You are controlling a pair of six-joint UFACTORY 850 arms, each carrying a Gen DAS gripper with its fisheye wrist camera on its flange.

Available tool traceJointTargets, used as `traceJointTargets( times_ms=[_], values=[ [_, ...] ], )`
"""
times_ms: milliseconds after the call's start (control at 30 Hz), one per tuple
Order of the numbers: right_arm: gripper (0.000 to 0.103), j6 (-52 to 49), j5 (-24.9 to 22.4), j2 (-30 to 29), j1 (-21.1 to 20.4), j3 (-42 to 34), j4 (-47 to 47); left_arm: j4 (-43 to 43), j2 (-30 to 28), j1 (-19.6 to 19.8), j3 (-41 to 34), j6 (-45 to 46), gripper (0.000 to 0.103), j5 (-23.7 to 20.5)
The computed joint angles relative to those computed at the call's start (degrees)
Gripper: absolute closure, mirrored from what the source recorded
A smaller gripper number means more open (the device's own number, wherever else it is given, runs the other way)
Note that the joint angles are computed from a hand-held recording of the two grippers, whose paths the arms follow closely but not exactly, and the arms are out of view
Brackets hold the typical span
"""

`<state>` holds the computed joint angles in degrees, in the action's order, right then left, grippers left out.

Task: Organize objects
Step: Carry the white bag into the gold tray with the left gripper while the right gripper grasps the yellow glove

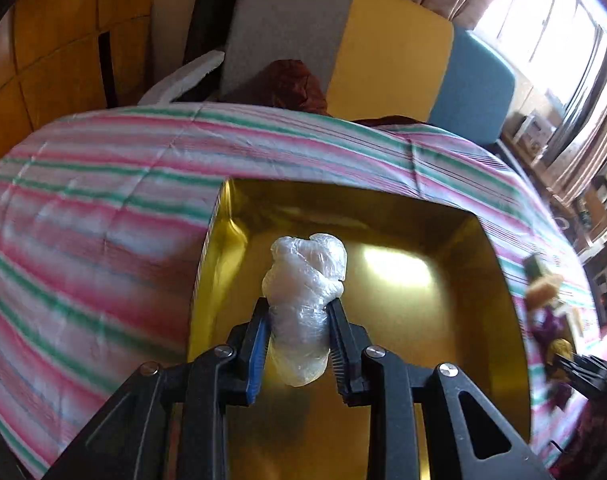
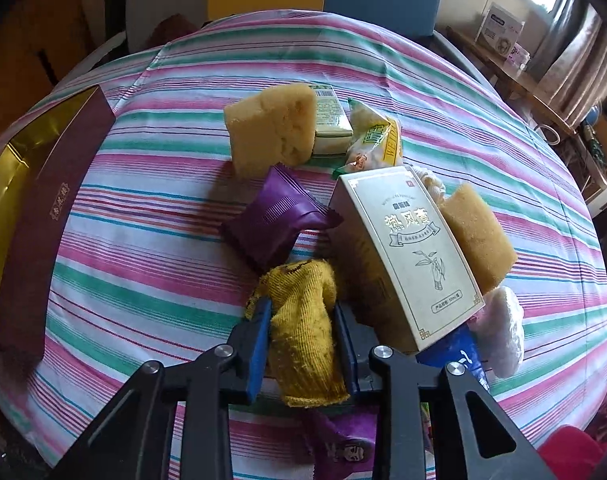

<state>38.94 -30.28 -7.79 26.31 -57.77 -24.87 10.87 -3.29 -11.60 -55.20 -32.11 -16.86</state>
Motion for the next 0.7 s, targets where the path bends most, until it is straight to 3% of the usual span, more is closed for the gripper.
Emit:
traceJointTargets(
  times_ms=[367,567,700],
  values=[
    [0.072,-0.4,1.2,-0.1,-0.3,0.6,0.0,11.3,-11.5,1.4,-10.1,-6.5,0.07,-6.5],
    [0.072,-1.0,1.6,-0.2,-0.6,0.7,0.4,8.0,-9.8,1.6,-8.1,-4.4,0.064,-4.4],
    [0.072,-1.2,1.7,-0.2,-0.7,0.6,0.5,11.7,-5.4,0.6,-4.0,-10.1,0.064,-2.6]
  ],
)
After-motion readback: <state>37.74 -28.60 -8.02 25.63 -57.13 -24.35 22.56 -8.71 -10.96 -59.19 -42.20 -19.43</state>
